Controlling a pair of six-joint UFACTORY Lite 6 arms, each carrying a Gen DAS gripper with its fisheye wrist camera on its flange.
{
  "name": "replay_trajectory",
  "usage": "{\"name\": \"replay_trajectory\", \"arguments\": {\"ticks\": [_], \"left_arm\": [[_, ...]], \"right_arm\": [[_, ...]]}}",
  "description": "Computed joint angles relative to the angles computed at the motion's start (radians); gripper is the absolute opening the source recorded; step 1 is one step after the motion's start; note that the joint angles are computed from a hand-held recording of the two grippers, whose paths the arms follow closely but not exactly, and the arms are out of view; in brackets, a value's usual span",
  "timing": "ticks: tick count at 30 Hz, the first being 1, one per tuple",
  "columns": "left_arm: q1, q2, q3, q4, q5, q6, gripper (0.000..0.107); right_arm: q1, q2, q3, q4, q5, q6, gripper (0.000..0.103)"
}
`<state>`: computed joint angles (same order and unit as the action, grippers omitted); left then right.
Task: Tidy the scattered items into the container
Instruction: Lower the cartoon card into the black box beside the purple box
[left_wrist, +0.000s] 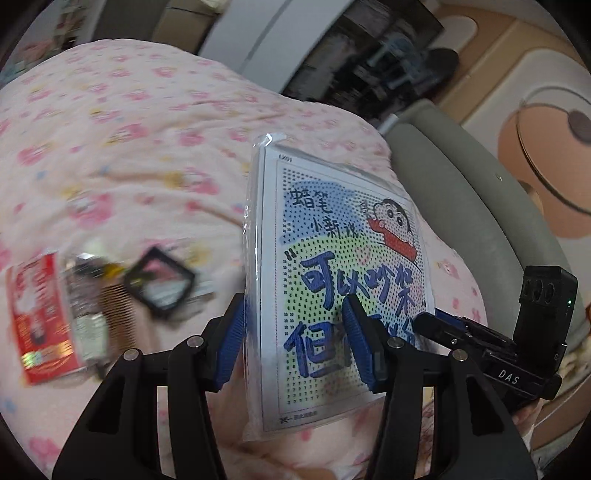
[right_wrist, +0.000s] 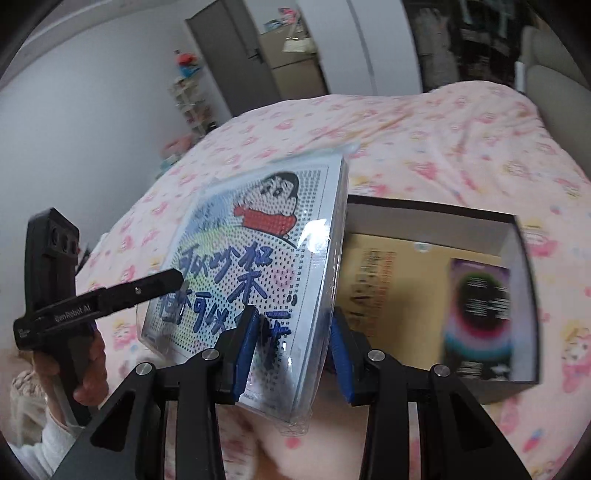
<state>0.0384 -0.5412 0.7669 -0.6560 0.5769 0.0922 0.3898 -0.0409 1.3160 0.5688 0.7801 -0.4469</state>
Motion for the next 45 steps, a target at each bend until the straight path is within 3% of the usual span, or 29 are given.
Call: {"name": "replay_trajectory", "arguments": {"ticks": [2,4,13,21,26,33,37,40,45], "left_arm": [[-0.12,0.184,0.117,0.031,-0.091,-0.055,0.053],[-0.183,0.38,0.253,0.062,-0.12,-0.1,0.051],[-0.28,0.838,0.646,0.395,0.012,-0.404,0.051],[-0.343,0.98,0.785,0.583,0.152,-0.579,0.051],[-0.377,1.054,0.886,0.663,0.261,-0.634,0.051],[-0.385,1.059,0.917,0.674,0.245,-0.612,0.051],[-0.367,1.226,1.137,0.637,0.267,-0.582,0.051],[-0.363,1.329,1.266,0.659,0.293,-0.617,0.05],[-0.332,1.44,1.415,0.587,0.317,-0.559,0.049]], "right_arm": [[-0.124,0.038,0.028,0.032,0.029,-0.102,0.034],[-0.21,0.119,0.084,0.06,0.054,-0.161,0.034],[-0.324,0.51,0.291,0.132,0.09,-0.257,0.034],[-0.297,0.654,0.356,0.074,0.139,-0.242,0.036],[-0.296,0.647,0.332,0.084,0.129,-0.25,0.037],[-0.314,0.55,0.27,0.089,-0.01,-0.268,0.037],[-0.259,0.655,0.415,-0.05,-0.024,-0.093,0.024],[-0.256,0.694,0.445,-0.078,0.017,-0.095,0.017],[-0.273,0.71,0.482,0.032,0.157,-0.215,0.017]]}}
